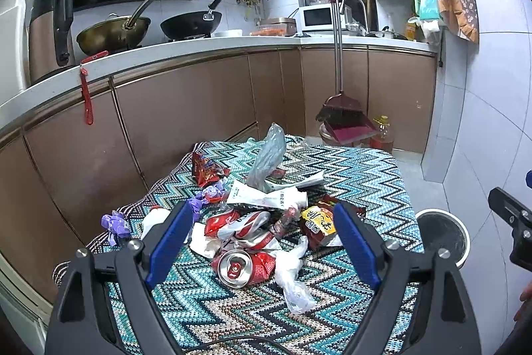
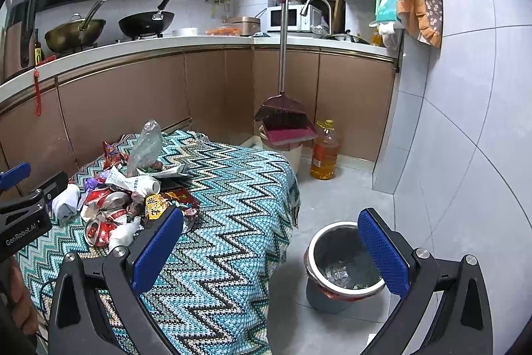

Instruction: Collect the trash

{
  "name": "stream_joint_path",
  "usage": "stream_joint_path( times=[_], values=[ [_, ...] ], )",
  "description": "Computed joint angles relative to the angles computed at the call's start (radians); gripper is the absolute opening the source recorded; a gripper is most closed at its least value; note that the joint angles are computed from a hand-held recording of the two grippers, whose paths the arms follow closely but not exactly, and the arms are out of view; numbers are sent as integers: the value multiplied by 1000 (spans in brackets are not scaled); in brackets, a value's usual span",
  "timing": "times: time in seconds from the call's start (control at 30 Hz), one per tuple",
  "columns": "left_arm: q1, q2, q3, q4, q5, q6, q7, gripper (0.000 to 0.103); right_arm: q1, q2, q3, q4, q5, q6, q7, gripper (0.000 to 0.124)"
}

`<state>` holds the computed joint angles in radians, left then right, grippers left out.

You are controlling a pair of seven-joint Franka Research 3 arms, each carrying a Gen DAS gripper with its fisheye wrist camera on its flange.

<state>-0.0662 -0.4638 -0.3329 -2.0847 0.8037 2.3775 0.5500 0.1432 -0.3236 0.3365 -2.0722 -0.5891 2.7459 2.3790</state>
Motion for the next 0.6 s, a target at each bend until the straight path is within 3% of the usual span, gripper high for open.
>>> stream_joint_path(
  times=[0.6],
  values=[
    [4, 77, 20, 40, 17, -23, 2, 86, 108, 126, -85, 98, 92, -51, -107, 103]
  ],
)
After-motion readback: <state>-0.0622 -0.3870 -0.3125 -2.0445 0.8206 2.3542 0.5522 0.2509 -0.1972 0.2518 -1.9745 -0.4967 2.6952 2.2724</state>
